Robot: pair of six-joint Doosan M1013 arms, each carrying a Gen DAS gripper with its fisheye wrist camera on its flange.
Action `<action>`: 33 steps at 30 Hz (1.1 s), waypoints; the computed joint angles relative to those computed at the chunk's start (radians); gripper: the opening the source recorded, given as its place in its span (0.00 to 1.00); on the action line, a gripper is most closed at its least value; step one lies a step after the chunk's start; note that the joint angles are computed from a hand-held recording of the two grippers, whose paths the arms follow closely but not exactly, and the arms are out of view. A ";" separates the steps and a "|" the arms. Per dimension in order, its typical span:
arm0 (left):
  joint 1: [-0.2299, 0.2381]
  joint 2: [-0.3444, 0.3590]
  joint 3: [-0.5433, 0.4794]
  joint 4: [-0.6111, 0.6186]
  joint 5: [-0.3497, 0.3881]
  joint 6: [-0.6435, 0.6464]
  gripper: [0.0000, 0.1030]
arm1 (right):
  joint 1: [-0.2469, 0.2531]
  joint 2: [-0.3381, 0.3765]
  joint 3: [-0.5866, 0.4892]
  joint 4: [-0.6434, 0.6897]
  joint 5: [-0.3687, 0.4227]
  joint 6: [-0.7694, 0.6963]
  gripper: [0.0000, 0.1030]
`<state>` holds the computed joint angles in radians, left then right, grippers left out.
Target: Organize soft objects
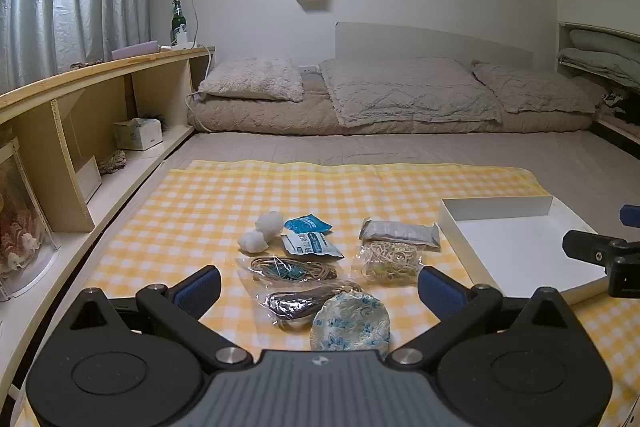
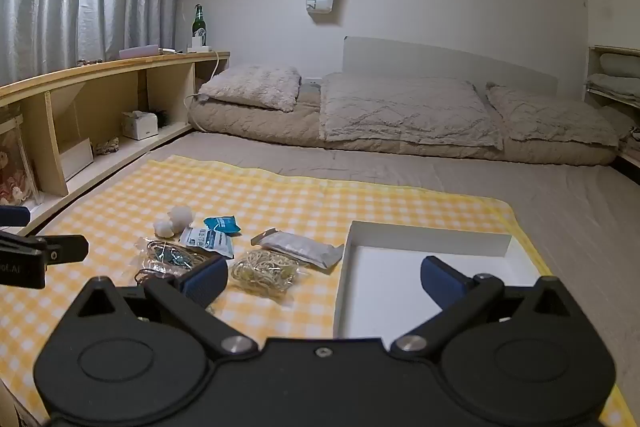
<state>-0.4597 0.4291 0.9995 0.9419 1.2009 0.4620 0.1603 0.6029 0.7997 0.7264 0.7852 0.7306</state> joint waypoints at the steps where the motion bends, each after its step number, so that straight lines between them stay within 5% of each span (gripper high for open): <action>1: 0.000 0.000 0.000 0.000 0.000 0.000 1.00 | 0.000 0.000 0.001 -0.001 0.000 -0.001 1.00; 33: 0.000 0.000 -0.001 -0.002 0.001 0.000 1.00 | -0.001 0.000 0.001 -0.012 -0.002 0.012 1.00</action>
<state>-0.4596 0.4294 0.9985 0.9403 1.2020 0.4616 0.1595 0.6025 0.8010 0.7144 0.7833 0.7423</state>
